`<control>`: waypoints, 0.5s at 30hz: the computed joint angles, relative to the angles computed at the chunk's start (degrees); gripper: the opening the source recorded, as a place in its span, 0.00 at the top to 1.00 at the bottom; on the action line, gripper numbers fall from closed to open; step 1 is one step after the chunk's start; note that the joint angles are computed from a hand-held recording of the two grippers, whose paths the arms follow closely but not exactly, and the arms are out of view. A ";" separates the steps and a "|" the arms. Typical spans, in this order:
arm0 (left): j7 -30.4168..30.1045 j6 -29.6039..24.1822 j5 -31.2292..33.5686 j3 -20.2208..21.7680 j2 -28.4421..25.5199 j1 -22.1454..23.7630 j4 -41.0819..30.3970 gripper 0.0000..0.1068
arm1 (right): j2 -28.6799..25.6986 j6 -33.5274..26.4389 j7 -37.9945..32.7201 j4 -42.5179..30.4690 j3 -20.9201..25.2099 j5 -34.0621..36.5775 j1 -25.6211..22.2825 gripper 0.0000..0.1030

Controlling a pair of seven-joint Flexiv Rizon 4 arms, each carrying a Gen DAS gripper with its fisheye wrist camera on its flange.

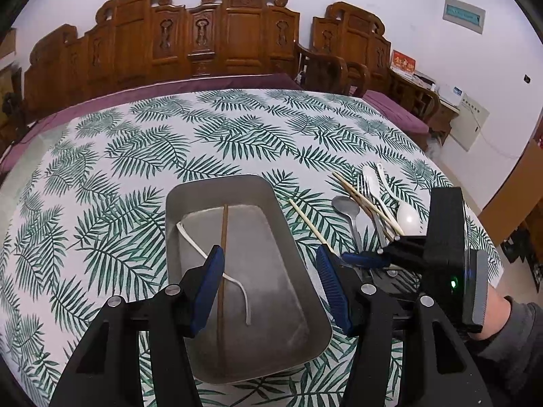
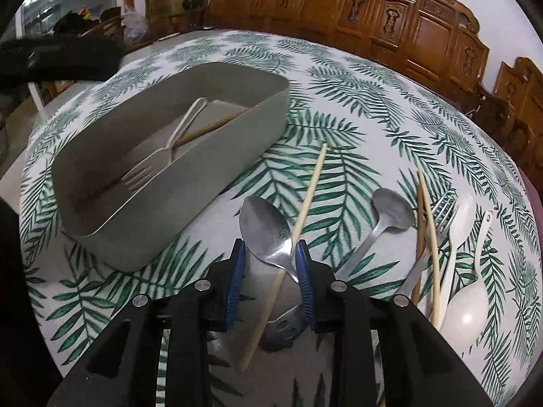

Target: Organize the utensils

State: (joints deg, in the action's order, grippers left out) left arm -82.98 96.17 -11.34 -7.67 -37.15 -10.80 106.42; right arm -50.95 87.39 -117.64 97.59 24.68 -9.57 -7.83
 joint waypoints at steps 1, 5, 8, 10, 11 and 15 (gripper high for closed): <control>-0.04 -0.09 0.02 0.16 -0.01 -0.18 -0.06 0.50 | -0.06 0.22 0.53 -0.28 -0.52 0.24 0.40 0.77; -0.25 -0.35 0.08 0.93 -0.30 -1.06 -0.46 0.50 | -0.62 -0.43 2.03 -1.83 -0.32 0.87 -0.27 0.93; -0.52 -0.74 0.06 1.83 -0.58 -2.06 -1.00 0.50 | -0.98 -1.12 2.14 -2.84 1.00 1.60 -1.72 0.98; -0.70 -0.72 0.09 2.12 -0.79 -2.52 -1.35 0.50 | -1.00 -1.36 2.59 -3.34 0.79 2.30 -1.80 0.98; -0.83 -0.76 0.08 2.36 -0.92 -2.88 -1.58 0.50 | -1.02 -1.47 2.56 -3.43 1.02 2.59 -2.09 0.98; -1.06 -0.42 0.26 2.49 -1.32 -3.55 -2.13 0.50 | -1.42 -2.47 1.37 -4.50 4.48 4.41 -5.37 0.98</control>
State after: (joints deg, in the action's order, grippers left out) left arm -84.04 95.75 -11.08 -5.18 -38.47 -14.35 104.29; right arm -52.37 84.92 -116.28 93.09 29.17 -5.16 -13.20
